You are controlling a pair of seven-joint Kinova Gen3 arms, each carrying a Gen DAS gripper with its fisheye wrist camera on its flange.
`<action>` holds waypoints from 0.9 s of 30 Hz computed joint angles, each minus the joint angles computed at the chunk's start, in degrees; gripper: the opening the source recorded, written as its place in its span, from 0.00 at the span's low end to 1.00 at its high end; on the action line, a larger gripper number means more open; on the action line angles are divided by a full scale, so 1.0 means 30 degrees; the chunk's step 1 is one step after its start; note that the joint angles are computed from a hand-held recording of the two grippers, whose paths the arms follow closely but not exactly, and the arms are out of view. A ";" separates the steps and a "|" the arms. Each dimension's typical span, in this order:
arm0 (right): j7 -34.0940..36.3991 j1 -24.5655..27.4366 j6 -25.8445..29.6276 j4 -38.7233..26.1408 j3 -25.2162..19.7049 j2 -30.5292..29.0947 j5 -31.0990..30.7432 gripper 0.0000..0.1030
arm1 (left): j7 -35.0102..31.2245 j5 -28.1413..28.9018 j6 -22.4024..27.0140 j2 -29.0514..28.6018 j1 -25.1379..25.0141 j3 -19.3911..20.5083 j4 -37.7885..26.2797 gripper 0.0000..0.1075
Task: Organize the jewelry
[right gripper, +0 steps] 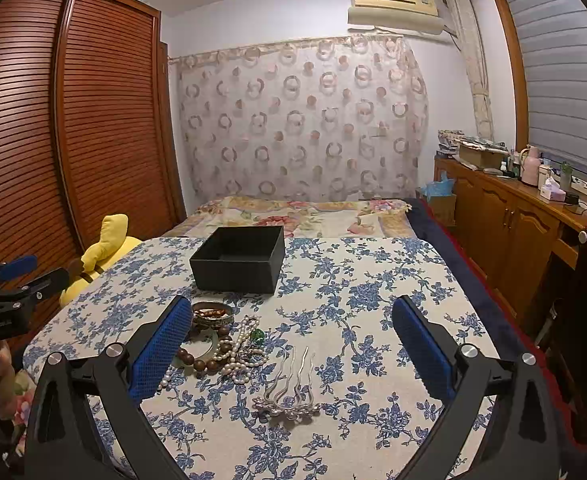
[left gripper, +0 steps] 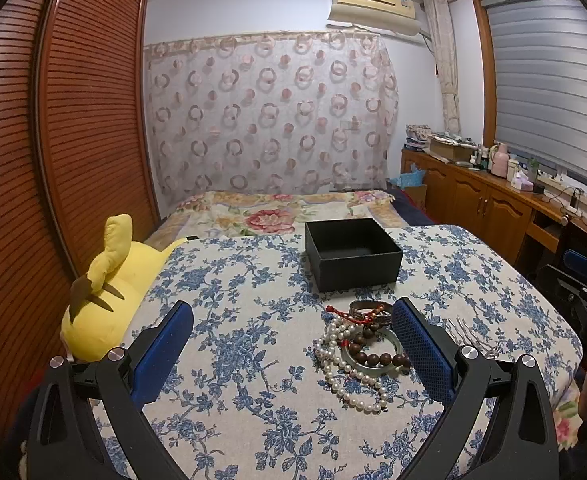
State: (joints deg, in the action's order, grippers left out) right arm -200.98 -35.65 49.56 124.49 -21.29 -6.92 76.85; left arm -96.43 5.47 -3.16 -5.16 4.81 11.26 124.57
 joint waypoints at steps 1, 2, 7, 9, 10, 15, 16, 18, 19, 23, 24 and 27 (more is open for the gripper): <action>-0.0013 -0.0021 0.0057 -0.0088 -0.0032 0.0090 0.0007 0.98 | 0.0065 -0.0073 -0.0064 0.0010 0.0133 -0.0144 0.0036 0.89; -0.0038 -0.0027 0.0047 -0.0063 -0.0011 0.0077 0.0022 0.98 | 0.0074 -0.0079 -0.0078 0.0013 0.0143 -0.0154 0.0047 0.89; -0.0100 -0.0052 0.0044 -0.0015 0.0027 0.0067 0.0077 0.98 | 0.0013 0.0032 -0.0123 0.0021 -0.0015 -0.0008 0.0079 0.89; -0.0129 -0.0066 0.0053 -0.0036 0.0016 0.0085 0.0086 0.98 | 0.0110 -0.0068 -0.0125 0.0026 0.0238 -0.0250 0.0083 0.89; -0.0095 -0.0059 0.0038 -0.0022 0.0037 0.0073 0.0084 0.98 | 0.0076 -0.0041 -0.0121 0.0026 0.0167 -0.0180 0.0081 0.89; -0.0017 -0.0108 0.0107 -0.0112 -0.0011 0.0065 -0.0002 0.98 | 0.0050 -0.0008 -0.0116 0.0035 0.0159 -0.0173 0.0074 0.89; -0.0017 -0.0108 0.0107 -0.0112 -0.0011 0.0065 -0.0002 0.98 | 0.0027 0.0012 -0.0121 0.0029 0.0105 -0.0127 0.0080 0.89; -0.0027 -0.0112 0.0123 -0.0115 -0.0018 0.0067 0.0000 0.98 | 0.0017 0.0028 -0.0127 0.0034 0.0115 -0.0137 0.0077 0.89; 0.0041 -0.0137 0.0218 -0.0222 -0.0055 0.0108 -0.0051 0.98 | 0.0016 0.0029 -0.0127 0.0034 0.0116 -0.0137 0.0077 0.89; 0.0032 -0.0199 0.0295 -0.0272 -0.0071 0.0146 -0.0065 0.98 | 0.0167 -0.0168 -0.0104 0.0058 0.0446 -0.0484 0.0053 0.89; 0.0024 -0.0212 0.0318 -0.0279 -0.0075 0.0157 -0.0059 0.98 | 0.0185 -0.0185 -0.0104 0.0058 0.0459 -0.0498 0.0053 0.89; -0.0012 -0.0234 0.0334 -0.0299 -0.0077 0.0164 -0.0042 0.98 | 0.0226 -0.0216 -0.0097 0.0053 0.0438 -0.0477 0.0053 0.89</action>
